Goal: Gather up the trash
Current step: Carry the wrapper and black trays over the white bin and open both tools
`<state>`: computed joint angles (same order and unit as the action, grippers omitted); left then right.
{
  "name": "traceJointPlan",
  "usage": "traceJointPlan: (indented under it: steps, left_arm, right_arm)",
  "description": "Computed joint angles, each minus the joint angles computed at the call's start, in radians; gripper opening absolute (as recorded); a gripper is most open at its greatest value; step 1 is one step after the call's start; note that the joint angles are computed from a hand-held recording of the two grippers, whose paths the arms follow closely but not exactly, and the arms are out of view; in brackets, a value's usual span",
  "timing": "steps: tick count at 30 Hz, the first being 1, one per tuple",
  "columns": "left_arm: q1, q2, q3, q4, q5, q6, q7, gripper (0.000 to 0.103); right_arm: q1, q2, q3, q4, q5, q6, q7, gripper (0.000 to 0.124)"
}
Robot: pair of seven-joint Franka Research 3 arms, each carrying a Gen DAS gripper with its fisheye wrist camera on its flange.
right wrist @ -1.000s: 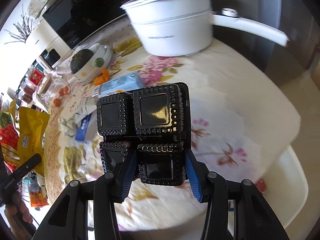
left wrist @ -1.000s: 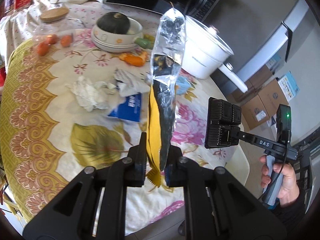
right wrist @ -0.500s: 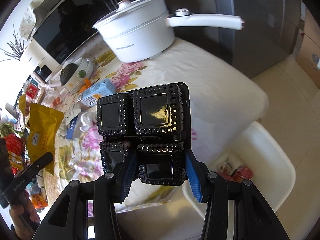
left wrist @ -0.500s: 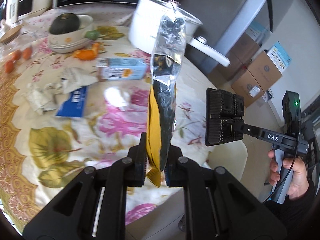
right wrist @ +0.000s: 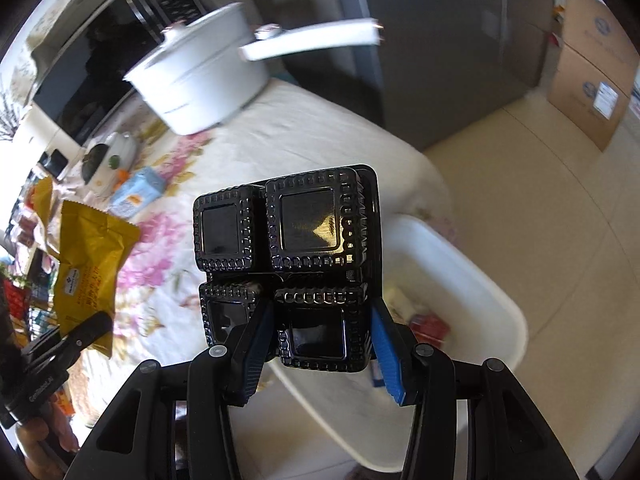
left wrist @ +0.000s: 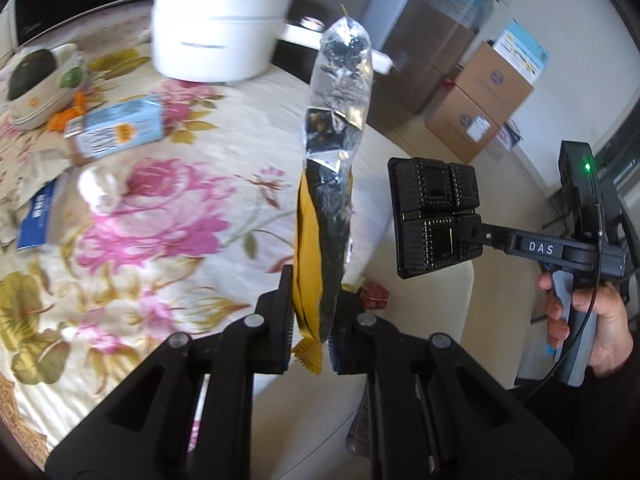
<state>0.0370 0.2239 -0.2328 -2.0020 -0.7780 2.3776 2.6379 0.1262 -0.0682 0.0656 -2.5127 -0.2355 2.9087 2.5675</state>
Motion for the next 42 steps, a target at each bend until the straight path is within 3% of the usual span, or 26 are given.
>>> traceJointPlan:
  steps: [10, 13, 15, 17, 21, 29, 36, 38, 39, 40, 42]
  left_arm:
    - [-0.053, -0.019, -0.024, -0.055, 0.021, 0.025, 0.017, 0.015]
    - [-0.071, -0.022, -0.030, -0.070, 0.033, 0.036, 0.017, 0.015]
    - [-0.080, -0.020, -0.032, -0.073, 0.042, 0.042, 0.014, 0.015]
    - [-0.089, -0.018, -0.036, -0.079, 0.051, 0.048, 0.011, 0.015]
    - [-0.104, -0.014, -0.043, -0.092, 0.069, 0.058, 0.005, 0.015]
    - [-0.132, -0.009, -0.066, -0.119, 0.097, 0.074, 0.017, 0.015]
    - [-0.146, 0.014, -0.085, -0.114, 0.106, 0.092, 0.033, 0.017]
    - [-0.155, 0.009, -0.090, -0.126, 0.115, 0.141, 0.041, 0.041]
    - [-0.158, 0.002, -0.093, -0.140, 0.110, 0.179, 0.043, 0.067]
    - [-0.156, -0.005, -0.098, -0.152, 0.090, 0.218, 0.054, 0.080]
    - [-0.147, -0.010, -0.103, -0.153, 0.065, 0.231, 0.071, 0.081]
  right_arm:
    - [-0.009, -0.035, -0.024, -0.096, 0.183, -0.031, -0.156, 0.051]
    - [0.009, -0.030, -0.037, -0.108, 0.291, -0.018, -0.241, 0.055]
    - [0.031, -0.028, -0.052, -0.117, 0.413, -0.005, -0.330, 0.066]
    - [0.017, -0.037, -0.043, -0.129, 0.413, 0.005, -0.325, 0.073]
    - [0.009, -0.057, -0.043, -0.153, 0.457, 0.021, -0.361, 0.073]
    - [-0.060, -0.081, -0.009, -0.182, 0.339, -0.001, -0.275, 0.073]
    - [-0.077, -0.127, -0.015, -0.235, 0.348, 0.001, -0.274, 0.073]
    - [-0.088, -0.131, -0.009, -0.241, 0.339, -0.002, -0.268, 0.073]
    - [-0.096, -0.135, -0.003, -0.244, 0.327, -0.007, -0.260, 0.073]
    - [-0.100, -0.136, -0.002, -0.245, 0.322, -0.008, -0.258, 0.073]
    - [-0.103, -0.140, -0.003, -0.250, 0.319, -0.011, -0.257, 0.073]
